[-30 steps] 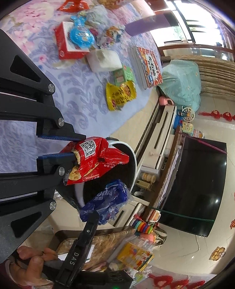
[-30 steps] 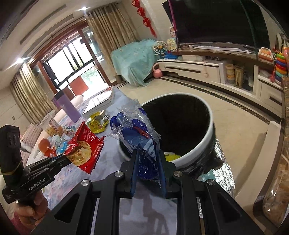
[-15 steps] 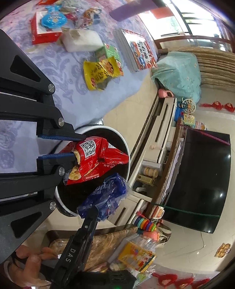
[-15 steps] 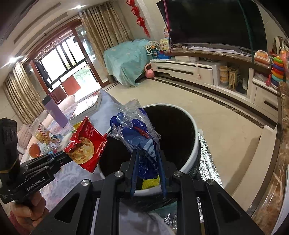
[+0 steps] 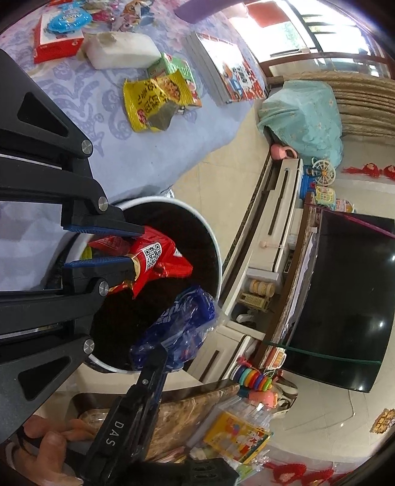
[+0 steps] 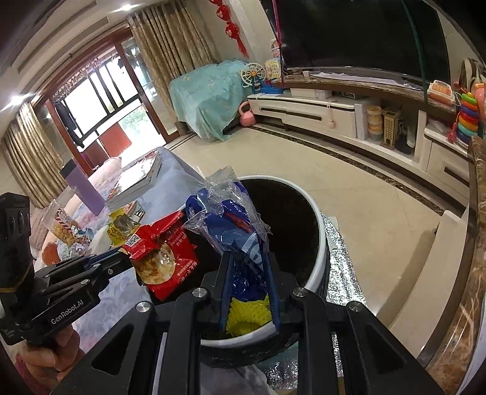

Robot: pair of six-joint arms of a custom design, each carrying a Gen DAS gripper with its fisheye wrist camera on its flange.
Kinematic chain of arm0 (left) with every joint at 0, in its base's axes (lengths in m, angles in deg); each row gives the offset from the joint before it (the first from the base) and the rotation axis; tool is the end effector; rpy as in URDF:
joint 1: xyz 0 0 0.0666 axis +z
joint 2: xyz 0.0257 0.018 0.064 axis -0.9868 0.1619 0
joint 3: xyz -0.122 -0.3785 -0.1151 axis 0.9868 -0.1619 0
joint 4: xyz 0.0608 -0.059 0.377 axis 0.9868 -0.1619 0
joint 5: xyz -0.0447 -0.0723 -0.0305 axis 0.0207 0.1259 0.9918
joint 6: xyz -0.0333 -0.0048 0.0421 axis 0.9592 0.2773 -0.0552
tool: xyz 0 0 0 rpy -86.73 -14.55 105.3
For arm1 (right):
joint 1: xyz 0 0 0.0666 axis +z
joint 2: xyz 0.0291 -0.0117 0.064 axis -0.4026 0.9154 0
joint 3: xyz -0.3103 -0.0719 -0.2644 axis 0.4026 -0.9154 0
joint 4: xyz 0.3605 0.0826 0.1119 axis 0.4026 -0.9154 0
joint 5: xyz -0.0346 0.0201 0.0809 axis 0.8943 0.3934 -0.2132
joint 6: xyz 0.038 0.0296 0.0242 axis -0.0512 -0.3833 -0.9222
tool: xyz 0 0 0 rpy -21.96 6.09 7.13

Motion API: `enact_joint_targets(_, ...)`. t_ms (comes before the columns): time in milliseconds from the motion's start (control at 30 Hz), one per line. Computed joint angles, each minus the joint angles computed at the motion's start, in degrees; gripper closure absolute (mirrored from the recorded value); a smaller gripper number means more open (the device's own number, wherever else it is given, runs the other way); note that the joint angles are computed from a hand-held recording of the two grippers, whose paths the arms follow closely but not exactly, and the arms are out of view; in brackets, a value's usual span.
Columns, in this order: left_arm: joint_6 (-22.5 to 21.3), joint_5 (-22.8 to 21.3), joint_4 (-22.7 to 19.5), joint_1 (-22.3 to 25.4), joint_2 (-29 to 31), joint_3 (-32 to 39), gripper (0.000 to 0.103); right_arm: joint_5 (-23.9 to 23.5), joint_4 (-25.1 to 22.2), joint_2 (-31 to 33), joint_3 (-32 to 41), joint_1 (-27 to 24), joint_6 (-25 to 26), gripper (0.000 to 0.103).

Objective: Collect trash
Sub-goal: 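Open both tools to drop the bags into the bin, then move both open tools back over the table toward the remaining wrappers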

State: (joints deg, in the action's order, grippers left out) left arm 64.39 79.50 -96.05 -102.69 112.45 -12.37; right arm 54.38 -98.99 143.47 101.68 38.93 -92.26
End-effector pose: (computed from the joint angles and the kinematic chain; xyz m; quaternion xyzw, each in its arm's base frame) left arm 0.4367 -0.1871 0.2815 0.2574 0.8908 -0.1756 0.3307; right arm 0.2518 0.4417 0.2786 0.1672 0.9148 0.1002 0.3538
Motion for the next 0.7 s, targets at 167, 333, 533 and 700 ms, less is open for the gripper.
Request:
enact_joint_targets(167, -0.3, -0.1, -0.9, -0.2, 0.9, 0.5, 0.071, -0.5, -1.1, 0.1, 0.1, -0.4, -0.1, 0.062)
enact_joint_targets(333, -0.1, 0.0, -0.7, 0.4, -0.3, -1.0, 0.061, 0.0, -1.8, -0.4, -0.3, -0.1, -1.1, 0.061)
enact_joint_targets(533, 0.9, 0.6, 1.0, 2.7, -4.7, -5.8, 0.047, 1.8, -0.3, -0.6, -0.3, 1.4, -2.1, 0.032)
enact_joint_targets(700, 1.5, 2.0, 2.5, 5.9, -9.9, -11.5, 0.043, 4.0, 2.0, 0.4, 0.9, 3.2, -2.0, 0.017)
